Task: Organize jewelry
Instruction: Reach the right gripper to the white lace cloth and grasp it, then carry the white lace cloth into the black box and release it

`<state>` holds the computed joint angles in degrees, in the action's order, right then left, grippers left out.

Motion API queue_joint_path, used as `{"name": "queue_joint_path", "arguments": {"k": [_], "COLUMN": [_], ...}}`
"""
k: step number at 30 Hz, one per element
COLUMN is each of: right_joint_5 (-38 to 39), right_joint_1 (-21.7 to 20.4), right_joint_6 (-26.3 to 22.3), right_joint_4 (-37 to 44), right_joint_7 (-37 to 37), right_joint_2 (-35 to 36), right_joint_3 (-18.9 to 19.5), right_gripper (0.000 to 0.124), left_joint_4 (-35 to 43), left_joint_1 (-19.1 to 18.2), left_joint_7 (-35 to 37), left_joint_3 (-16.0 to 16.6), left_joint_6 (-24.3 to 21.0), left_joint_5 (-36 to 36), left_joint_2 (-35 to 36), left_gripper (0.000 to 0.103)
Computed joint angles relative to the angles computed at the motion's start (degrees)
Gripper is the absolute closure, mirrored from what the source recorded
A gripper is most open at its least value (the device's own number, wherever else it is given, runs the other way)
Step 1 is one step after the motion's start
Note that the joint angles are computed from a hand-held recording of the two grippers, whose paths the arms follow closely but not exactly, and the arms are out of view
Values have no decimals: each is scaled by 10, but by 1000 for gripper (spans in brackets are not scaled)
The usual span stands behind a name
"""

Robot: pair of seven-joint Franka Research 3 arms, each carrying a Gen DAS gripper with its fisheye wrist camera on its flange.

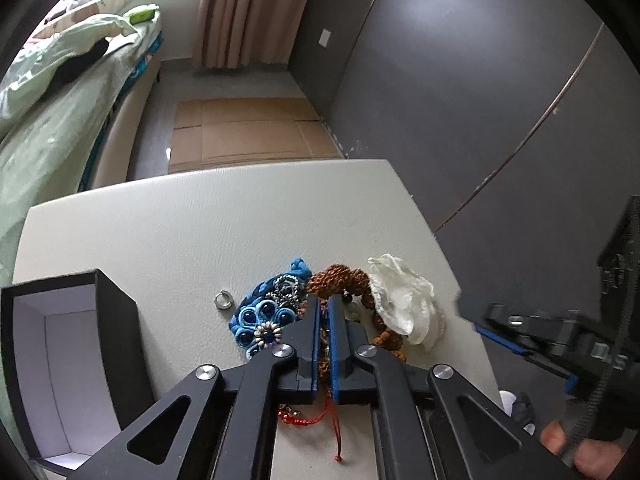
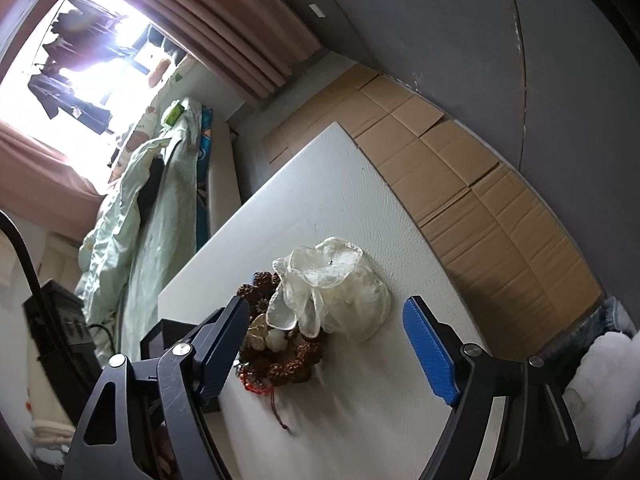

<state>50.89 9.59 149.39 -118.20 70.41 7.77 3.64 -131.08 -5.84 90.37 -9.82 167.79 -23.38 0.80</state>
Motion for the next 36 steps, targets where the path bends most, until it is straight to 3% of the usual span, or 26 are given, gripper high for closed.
{"name": "queue_joint_path", "arguments": {"k": [3,6,17,19,21,23,30,36], "right_joint_5": [0,-15,-90,-108,-79,-61,-2,40], "right_joint_1": [-2,0,16,18,6,3,9,19], "right_joint_6": [-13,-12,5,3,-7,-5,11,17], "right_joint_4": [11,17,45,51,57,53,32,22], "right_joint_7": [-1,9,37,43,18,-2,-77,-120], "right_joint_2": [11,19,56,65,70,62,26,5], "right_joint_3": [0,1,10,10,22,26,31,28], "right_gripper": [60,60,62,76,106,118,120,120], "left_joint_4": [-1,-3,-27,-35,-43,-55,-93,-115], "left_joint_1": [-1,-6,-28,-35,-42,-50,-79,-91], "left_joint_7": [20,64,130,141,146,154,155,131], "left_joint_3": [0,4,39,47,56,67,112,146], "left_joint_6": [3,5,15,16,17,23,46,58], "left_joint_5": [-24,-80,-167,-181,-190,-205,-214,-179], "left_joint_2": [-7,-16,-60,-70,-81,-96,-142,-165], "left_gripper": [101,101,102,102,102,101,102,102]}}
